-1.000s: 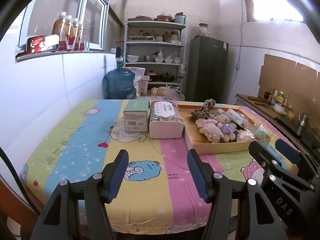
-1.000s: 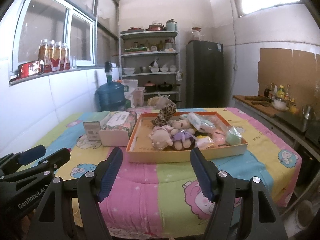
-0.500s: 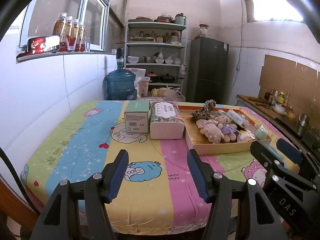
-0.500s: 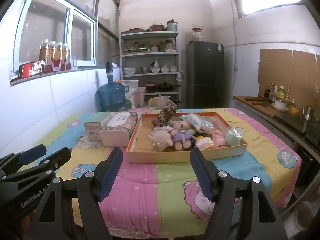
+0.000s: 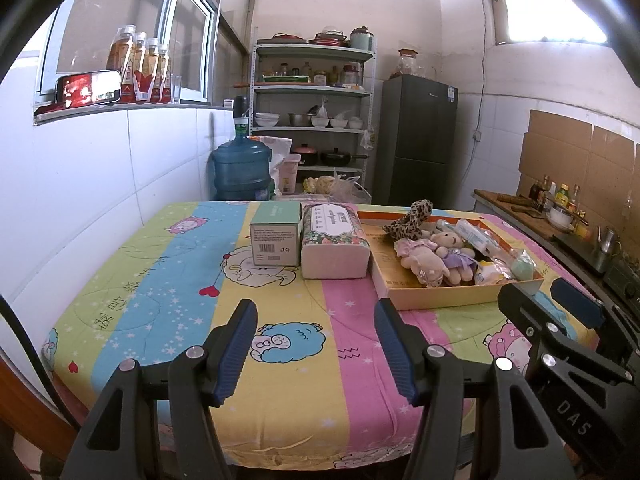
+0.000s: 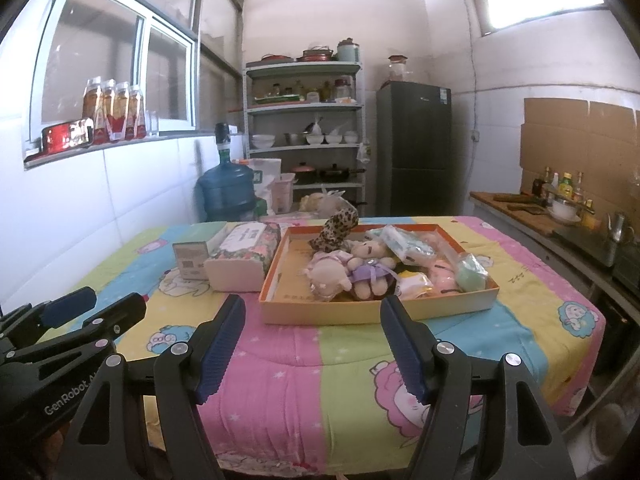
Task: Organize soft objects
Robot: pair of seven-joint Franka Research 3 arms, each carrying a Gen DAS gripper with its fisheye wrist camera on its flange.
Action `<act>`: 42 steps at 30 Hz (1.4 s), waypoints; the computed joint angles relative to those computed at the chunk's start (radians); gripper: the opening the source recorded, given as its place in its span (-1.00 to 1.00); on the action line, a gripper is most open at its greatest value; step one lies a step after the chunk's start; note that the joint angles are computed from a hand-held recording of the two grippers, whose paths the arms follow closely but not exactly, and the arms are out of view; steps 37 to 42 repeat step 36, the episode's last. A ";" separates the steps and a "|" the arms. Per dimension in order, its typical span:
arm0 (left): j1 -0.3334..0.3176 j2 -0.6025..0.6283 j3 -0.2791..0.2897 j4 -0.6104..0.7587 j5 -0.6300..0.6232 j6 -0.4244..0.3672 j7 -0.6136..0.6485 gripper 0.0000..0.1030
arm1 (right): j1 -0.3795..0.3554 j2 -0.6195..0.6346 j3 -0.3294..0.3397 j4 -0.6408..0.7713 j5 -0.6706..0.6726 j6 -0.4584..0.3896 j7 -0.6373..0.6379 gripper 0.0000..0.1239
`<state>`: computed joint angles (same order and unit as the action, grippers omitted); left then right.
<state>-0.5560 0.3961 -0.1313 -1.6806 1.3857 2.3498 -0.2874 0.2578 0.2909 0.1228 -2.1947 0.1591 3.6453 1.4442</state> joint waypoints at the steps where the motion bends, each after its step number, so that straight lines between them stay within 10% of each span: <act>1: 0.000 0.000 0.000 -0.001 -0.001 0.001 0.000 0.17 | 0.001 0.001 -0.001 0.002 0.001 -0.001 0.000 0.16; 42: 0.000 -0.017 -0.001 -0.022 0.033 0.002 -0.038 0.18 | 0.008 -0.002 -0.001 -0.001 0.010 -0.006 -0.004 0.16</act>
